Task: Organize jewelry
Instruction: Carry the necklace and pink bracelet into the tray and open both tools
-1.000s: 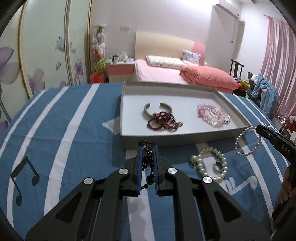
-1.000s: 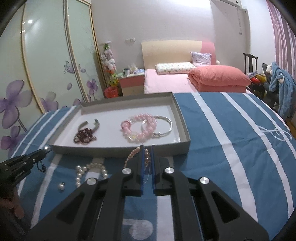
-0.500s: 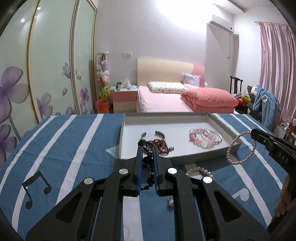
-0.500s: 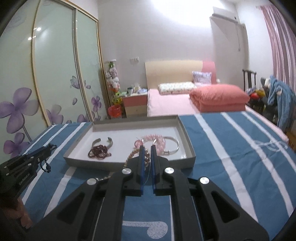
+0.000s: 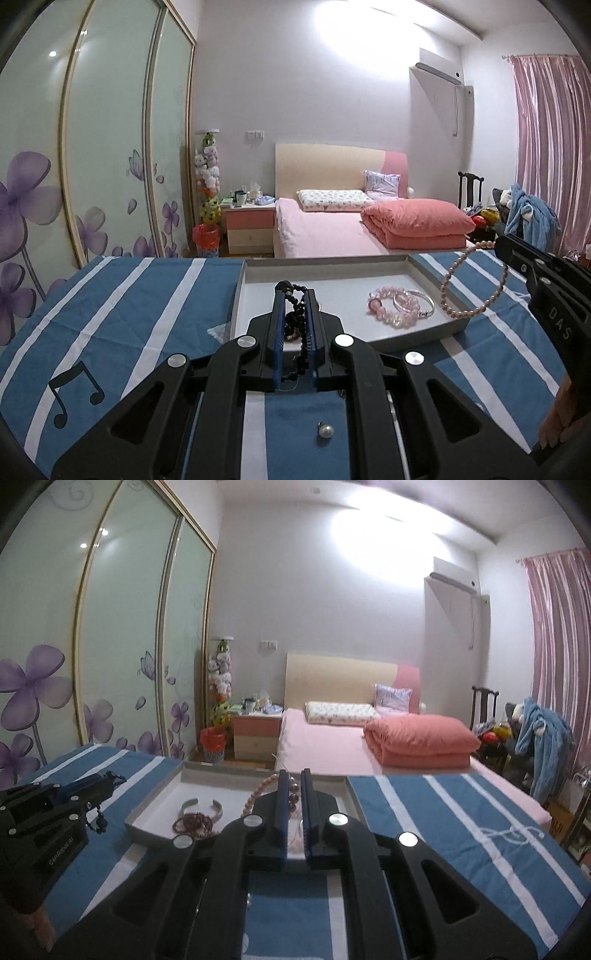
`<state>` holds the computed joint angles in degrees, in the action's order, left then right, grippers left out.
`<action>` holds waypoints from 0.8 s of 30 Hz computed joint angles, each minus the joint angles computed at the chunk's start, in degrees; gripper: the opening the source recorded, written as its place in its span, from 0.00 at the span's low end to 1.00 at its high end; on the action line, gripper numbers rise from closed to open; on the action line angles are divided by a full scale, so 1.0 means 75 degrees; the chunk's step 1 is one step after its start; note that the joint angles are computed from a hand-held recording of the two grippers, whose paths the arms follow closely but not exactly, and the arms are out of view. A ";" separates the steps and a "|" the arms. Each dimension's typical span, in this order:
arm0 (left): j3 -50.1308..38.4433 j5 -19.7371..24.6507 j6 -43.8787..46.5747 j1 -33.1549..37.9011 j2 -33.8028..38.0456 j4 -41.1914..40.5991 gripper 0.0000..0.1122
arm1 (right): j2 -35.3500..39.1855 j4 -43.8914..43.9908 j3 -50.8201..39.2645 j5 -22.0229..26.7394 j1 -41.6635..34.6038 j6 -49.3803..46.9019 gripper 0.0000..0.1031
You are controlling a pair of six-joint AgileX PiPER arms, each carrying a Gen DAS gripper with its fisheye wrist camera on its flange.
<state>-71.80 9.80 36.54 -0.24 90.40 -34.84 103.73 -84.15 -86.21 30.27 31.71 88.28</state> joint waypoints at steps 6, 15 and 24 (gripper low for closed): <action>-0.0195 -0.0118 0.0486 -0.0038 0.0108 -0.0551 0.10 | 0.0076 -0.0256 -0.0254 0.0048 -0.0002 0.0209 0.07; -0.0850 -0.0064 0.0016 -0.0040 0.0631 -0.0137 0.10 | 0.0517 -0.0031 -0.0950 -0.0075 -0.0211 -0.0010 0.07; -0.1780 0.0255 -0.0762 -0.0114 0.1422 0.0580 0.10 | 0.1749 0.1998 -0.2774 -0.0298 -0.0642 -0.2053 0.07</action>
<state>-85.15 11.71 30.82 -1.09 101.07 -30.49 116.85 -69.17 -107.01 28.04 26.90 72.89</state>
